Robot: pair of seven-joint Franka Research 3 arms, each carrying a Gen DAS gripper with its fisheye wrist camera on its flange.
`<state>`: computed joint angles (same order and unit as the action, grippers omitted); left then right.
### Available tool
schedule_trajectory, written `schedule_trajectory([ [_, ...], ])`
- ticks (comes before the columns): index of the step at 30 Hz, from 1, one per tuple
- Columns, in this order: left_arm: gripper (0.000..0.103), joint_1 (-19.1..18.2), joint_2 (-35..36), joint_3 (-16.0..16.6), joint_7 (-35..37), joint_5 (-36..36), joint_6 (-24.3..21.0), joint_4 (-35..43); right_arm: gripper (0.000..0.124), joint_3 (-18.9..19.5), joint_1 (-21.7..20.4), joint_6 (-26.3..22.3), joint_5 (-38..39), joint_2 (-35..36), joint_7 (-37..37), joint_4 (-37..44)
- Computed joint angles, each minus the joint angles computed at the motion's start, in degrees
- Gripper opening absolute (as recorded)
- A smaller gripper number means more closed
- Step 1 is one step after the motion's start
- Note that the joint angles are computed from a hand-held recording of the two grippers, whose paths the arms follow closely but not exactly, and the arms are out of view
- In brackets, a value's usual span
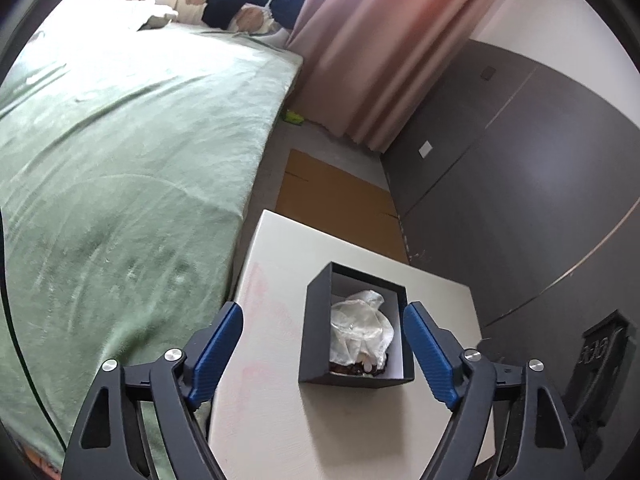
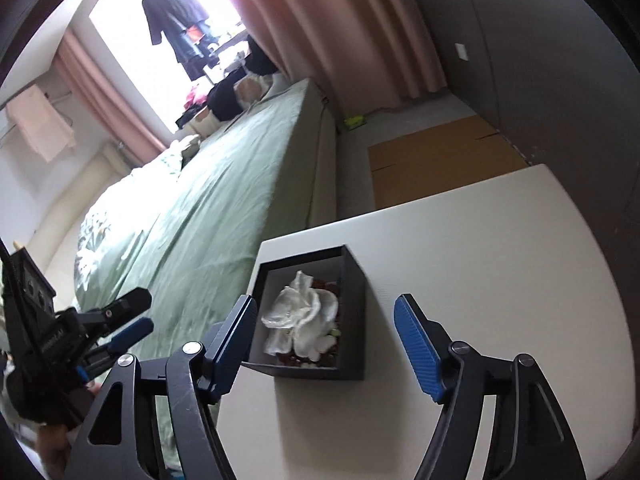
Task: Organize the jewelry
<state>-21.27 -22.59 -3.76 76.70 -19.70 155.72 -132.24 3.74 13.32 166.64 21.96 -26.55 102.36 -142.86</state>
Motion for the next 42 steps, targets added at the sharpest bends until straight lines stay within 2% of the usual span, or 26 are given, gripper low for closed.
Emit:
schedule_trajectory([
  [4, 0.085, 0.5, -1.0, -1.8, -1.0, 3.0, 0.5, -0.6, 0.073, 1.3, -3.1, -2.9, -2.7, -4.0, 1.5, -1.8],
  [8, 0.095, 1.4, -1.8, -4.5, -4.4, 8.2, 1.9, -1.1, 0.077, 3.4, -7.2, -7.0, -6.9, -8.1, 4.7, -3.4],
  [11, 0.095, -0.3, -1.3, -4.6, -5.0, 9.5, 0.3, -0.2, 0.078, 5.2, -10.5, -10.7, -11.1, -11.0, 7.4, -3.6],
  [13, 0.095, -1.6, -0.7, -4.7, -3.9, 10.1, -0.6, 0.6, 0.090, 5.8, -11.7, -12.0, -13.3, -12.6, 8.6, -3.9],
  [15, 0.097, -1.1, -0.9, -6.1, -4.9, 12.4, -0.6, 0.9, 0.097, 4.8, -10.9, -12.7, -13.8, -13.3, 8.2, -4.1],
  [18, 0.103, -0.5, -1.9, -7.7, -8.2, 14.9, 1.0, 0.5, 0.098, 4.1, -10.6, -13.4, -14.5, -13.8, 7.6, -4.1],
  [19, 0.103, -0.8, -2.4, -7.9, -9.0, 15.4, 1.7, 0.0, 0.103, 3.3, -10.3, -13.4, -14.1, -14.0, 7.2, -4.1],
  [24, 0.103, -1.6, -3.6, -8.9, -11.4, 18.6, 1.6, -1.1, 0.103, 1.4, -9.8, -12.0, -13.0, -16.2, 5.0, -5.2],
  [30, 0.103, -0.4, -5.1, -10.9, -17.8, 23.5, 4.4, -3.9, 0.103, 2.2, -13.4, -12.3, -13.1, -20.6, 6.0, -8.0],
  [33, 0.103, -1.0, -5.5, -10.4, -18.5, 25.1, 4.6, -4.7, 0.103, 2.6, -15.2, -13.8, -13.7, -21.9, 6.9, -8.8],
  [38, 0.103, -1.0, -6.4, -10.3, -19.7, 27.2, 4.3, -5.1, 0.103, 2.5, -15.2, -14.2, -14.1, -23.4, 6.4, -9.3],
  [42, 0.103, -1.7, -6.4, -9.7, -19.8, 27.4, 4.2, -5.1, 0.103, 2.0, -13.1, -12.7, -13.8, -23.5, 4.0, -9.6],
])
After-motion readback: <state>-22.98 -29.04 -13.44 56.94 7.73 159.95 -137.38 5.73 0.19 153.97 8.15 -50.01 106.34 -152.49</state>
